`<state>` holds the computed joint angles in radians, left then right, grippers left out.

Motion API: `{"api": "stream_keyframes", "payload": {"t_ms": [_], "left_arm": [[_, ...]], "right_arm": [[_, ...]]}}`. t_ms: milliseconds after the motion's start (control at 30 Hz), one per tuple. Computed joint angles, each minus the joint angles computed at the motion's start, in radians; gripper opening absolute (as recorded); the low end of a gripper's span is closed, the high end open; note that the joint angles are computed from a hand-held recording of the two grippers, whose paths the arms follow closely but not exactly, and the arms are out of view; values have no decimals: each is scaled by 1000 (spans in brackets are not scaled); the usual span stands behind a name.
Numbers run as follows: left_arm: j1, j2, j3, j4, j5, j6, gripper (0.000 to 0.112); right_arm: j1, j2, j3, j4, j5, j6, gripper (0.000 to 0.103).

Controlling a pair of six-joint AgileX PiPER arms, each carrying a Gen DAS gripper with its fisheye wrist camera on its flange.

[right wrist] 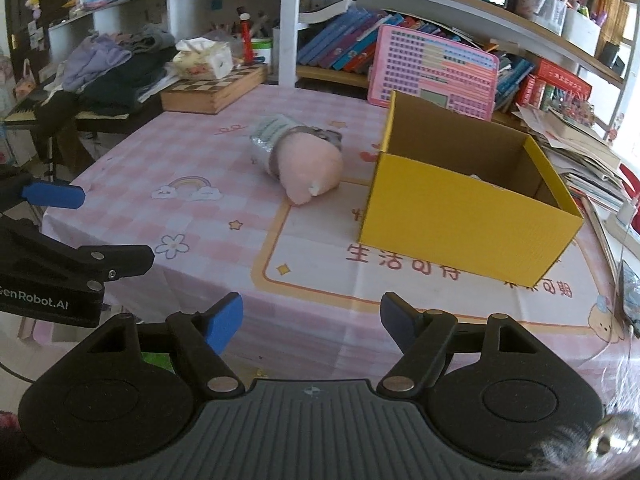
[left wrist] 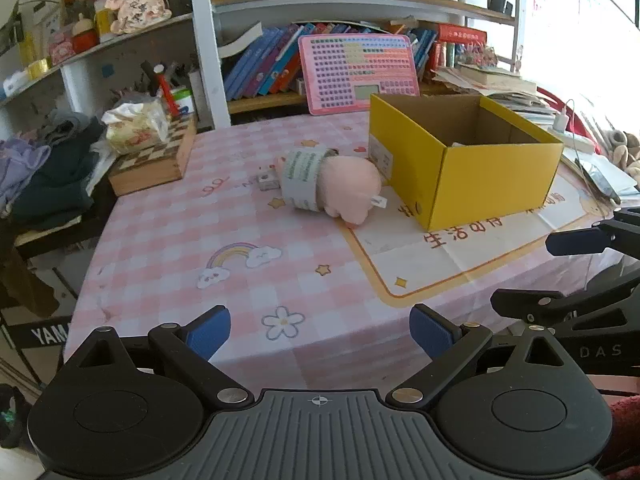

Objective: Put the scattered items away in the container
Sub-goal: 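Withdraw both tools from the box and back away, then grasp the clear tape roll with the left gripper while the right gripper grasps the pink plush pig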

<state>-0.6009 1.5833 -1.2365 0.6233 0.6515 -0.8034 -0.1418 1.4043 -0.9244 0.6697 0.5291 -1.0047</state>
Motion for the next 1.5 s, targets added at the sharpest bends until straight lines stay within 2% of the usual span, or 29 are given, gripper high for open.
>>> {"api": "stream_keyframes", "payload": {"t_ms": [233,533,700,867,1000,1300,1500], "left_arm": [[37,-8,-5,36,-3,-27,98],[52,2,1,11,-21,-46,98],[72,17,-5,-72,-83,41,98],[80,64,-50,-80,-78,82,98],[105,106,-98,-108,-84,112,98],[180,227,-248,-114,-90,143,97],[250,340,-399,-250,-107,344,96]], "right_arm": [[51,41,-78,-50,-12,76,74],[68,32,-52,-58,-70,124,71],[75,52,-62,-8,-93,58,71],[86,109,-117,48,-109,-14,67],[92,177,-208,46,-89,-15,66],[108,351,-466,-2,27,34,66],[117,437,-601,-72,72,67,66]]}}
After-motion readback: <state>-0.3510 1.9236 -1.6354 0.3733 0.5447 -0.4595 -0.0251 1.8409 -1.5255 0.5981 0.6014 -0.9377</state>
